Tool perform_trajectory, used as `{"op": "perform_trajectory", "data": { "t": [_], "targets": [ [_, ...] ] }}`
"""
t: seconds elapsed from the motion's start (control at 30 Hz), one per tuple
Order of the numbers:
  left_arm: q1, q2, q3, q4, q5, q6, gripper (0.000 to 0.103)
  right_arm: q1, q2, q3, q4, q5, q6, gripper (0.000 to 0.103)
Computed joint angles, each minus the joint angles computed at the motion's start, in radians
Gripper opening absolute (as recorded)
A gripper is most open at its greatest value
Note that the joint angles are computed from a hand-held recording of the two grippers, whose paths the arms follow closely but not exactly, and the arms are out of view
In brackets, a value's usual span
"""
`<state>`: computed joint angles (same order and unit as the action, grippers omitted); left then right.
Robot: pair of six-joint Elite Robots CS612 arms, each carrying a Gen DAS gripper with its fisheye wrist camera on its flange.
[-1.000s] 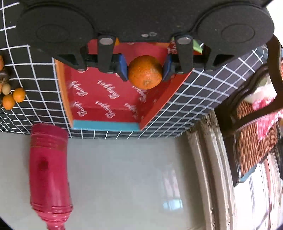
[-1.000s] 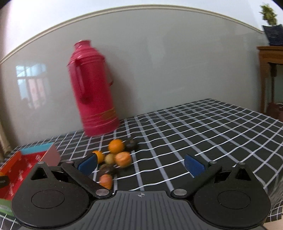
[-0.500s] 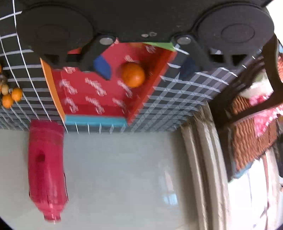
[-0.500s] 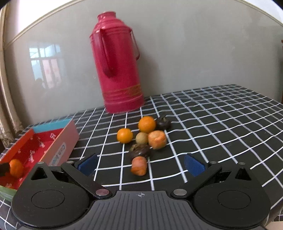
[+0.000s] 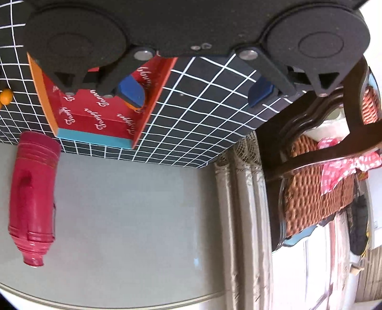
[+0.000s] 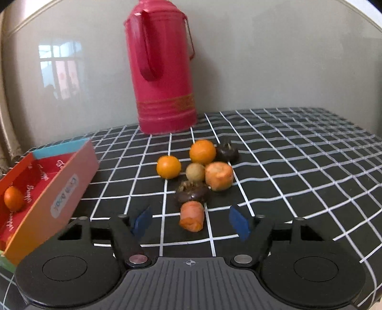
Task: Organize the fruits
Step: 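Grasp a small brown-orange fruit with the right tool and drop it in the box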
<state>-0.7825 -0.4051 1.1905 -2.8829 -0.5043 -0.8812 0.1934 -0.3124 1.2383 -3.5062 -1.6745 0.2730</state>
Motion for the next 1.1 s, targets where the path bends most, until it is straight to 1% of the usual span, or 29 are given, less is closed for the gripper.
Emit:
{"op": "perform_trajectory", "data": {
  "t": [0.03, 0.07, 0.1, 0.13, 0.2, 0.27, 0.3, 0.33, 0.47, 0.53, 0.63, 0.67, 0.73, 0.77, 0.83, 0.9, 1.03, 1.1],
  "targets": [
    [0.001, -0.003, 0.004, 0.005, 0.000, -0.010, 0.087, -0.002, 0.001, -0.003, 0.008, 0.005, 0.009, 0.070],
    [0.002, -0.006, 0.008, 0.009, 0.001, -0.019, 0.087, -0.002, 0.003, -0.006, 0.011, 0.007, 0.013, 0.066],
    [0.003, -0.008, 0.011, 0.014, 0.002, -0.028, 0.088, -0.002, 0.005, -0.010, 0.014, 0.008, 0.014, 0.052],
    [0.004, -0.010, 0.014, 0.017, 0.002, -0.034, 0.088, -0.004, 0.006, -0.011, 0.020, 0.020, 0.018, 0.046],
    [0.005, -0.015, 0.022, 0.029, 0.001, -0.057, 0.088, -0.004, 0.009, -0.014, 0.013, 0.017, 0.022, 0.046],
    [0.006, -0.021, 0.028, 0.042, -0.003, -0.082, 0.088, -0.003, 0.011, -0.015, 0.007, 0.017, 0.021, 0.039],
    [0.008, -0.023, 0.030, 0.047, -0.007, -0.094, 0.088, -0.004, 0.012, -0.015, 0.006, 0.021, 0.020, 0.025],
    [0.009, -0.025, 0.033, 0.054, -0.010, -0.108, 0.088, -0.005, 0.010, -0.014, 0.007, 0.028, 0.021, 0.023],
    [0.015, -0.035, 0.041, 0.085, -0.031, -0.155, 0.089, -0.008, 0.009, -0.007, -0.014, 0.060, 0.028, 0.023],
    [0.015, -0.040, 0.046, 0.103, -0.028, -0.182, 0.089, -0.007, 0.010, -0.005, -0.036, 0.068, 0.022, 0.023],
    [0.017, -0.047, 0.054, 0.133, -0.023, -0.227, 0.089, -0.006, 0.007, 0.003, -0.077, 0.098, 0.010, 0.023],
    [0.017, -0.050, 0.056, 0.147, -0.023, -0.245, 0.089, -0.007, 0.008, 0.005, -0.103, 0.123, 0.014, 0.023],
    [0.019, -0.055, 0.062, 0.162, -0.025, -0.267, 0.089, -0.012, 0.013, 0.005, -0.169, 0.198, 0.032, 0.023],
    [0.019, -0.058, 0.064, 0.172, -0.026, -0.278, 0.089, -0.011, 0.015, 0.004, -0.193, 0.226, 0.026, 0.023],
    [0.020, -0.060, 0.066, 0.184, -0.026, -0.287, 0.089, -0.012, 0.021, 0.000, -0.249, 0.308, 0.011, 0.023],
    [0.020, -0.061, 0.068, 0.197, -0.023, -0.293, 0.089, -0.010, 0.025, -0.005, -0.286, 0.374, -0.015, 0.023],
    [0.018, -0.063, 0.068, 0.215, -0.018, -0.294, 0.089, -0.002, 0.031, -0.020, -0.289, 0.475, -0.064, 0.023],
    [0.018, -0.063, 0.070, 0.217, -0.015, -0.293, 0.089, 0.004, 0.032, -0.025, -0.275, 0.507, -0.097, 0.023]
  ]
}}
